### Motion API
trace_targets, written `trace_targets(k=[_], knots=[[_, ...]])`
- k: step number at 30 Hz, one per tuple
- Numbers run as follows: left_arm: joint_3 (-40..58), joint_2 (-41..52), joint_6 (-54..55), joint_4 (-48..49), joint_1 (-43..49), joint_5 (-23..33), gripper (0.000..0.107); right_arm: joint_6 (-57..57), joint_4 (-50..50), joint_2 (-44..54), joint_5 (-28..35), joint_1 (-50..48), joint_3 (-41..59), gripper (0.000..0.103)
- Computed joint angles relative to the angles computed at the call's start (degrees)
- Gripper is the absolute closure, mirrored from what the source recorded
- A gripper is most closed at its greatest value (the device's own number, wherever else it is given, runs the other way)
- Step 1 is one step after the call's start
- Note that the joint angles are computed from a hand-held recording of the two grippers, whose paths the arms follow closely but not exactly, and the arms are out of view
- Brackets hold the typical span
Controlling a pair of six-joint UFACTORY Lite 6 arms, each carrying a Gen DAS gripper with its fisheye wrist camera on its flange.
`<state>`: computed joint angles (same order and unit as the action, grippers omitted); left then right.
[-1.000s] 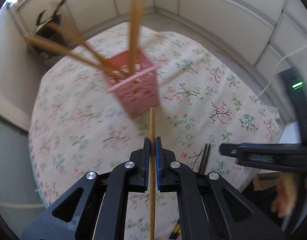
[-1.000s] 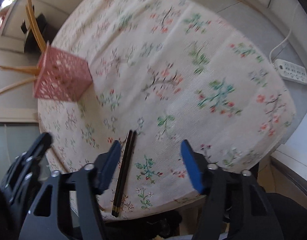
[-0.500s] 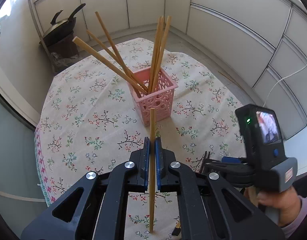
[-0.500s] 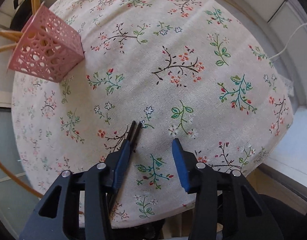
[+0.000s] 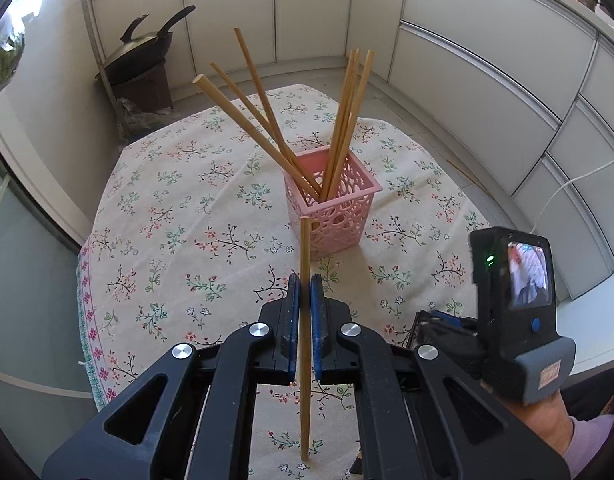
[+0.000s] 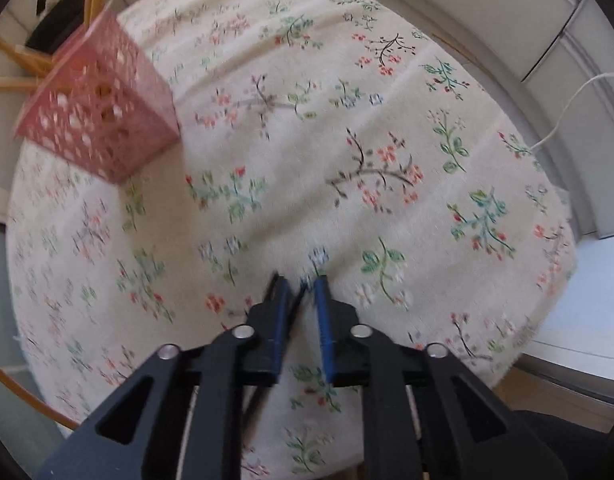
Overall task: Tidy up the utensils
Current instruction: 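Grasp a black chopstick with the right tool while the left tool lifts its chopstick, then carry both chopsticks over the pink holder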
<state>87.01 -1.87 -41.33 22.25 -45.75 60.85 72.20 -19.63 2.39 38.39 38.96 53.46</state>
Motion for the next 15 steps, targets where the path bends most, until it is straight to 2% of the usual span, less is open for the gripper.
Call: trace_targets(k=[3,6,8,12,13,15], knots=[[-0.9,-1.3,-0.3,-0.9,1.4,-1.5,0.102,-3.8,3.4,-5.5,-5.6,-3.5,-4.3,0.097],[-1.3,-2.5,-1.4,-0.8,1.7,-2.6,0.102,-5.6,3.7,-14.0,-7.6,-4.5,-8.0,0.098],[-1.7,-3.6,-2.1,-0.8,1.7,-3.6,0.102,-7.8,4.5,-19.5,-7.8,-4.8,-8.5,0.099],[-0.7,-4.7,-3.9,0.5,0.3,-4.2,0.102,-8.2,-0.9,-30.0,-4.4,-1.5,-7.6,0.099],[-0.5,-5.0,-4.7,1.3,-0.4,-4.2,0.102,-10.9,-0.5,-30.5,-5.7,-2.7,-7.2,0.099],[0.1,-5.2,-5.9,2.8,-1.8,-3.6,0.102,-17.9,2.2,-34.4,-4.4,-4.6,-6.3,0.099]])
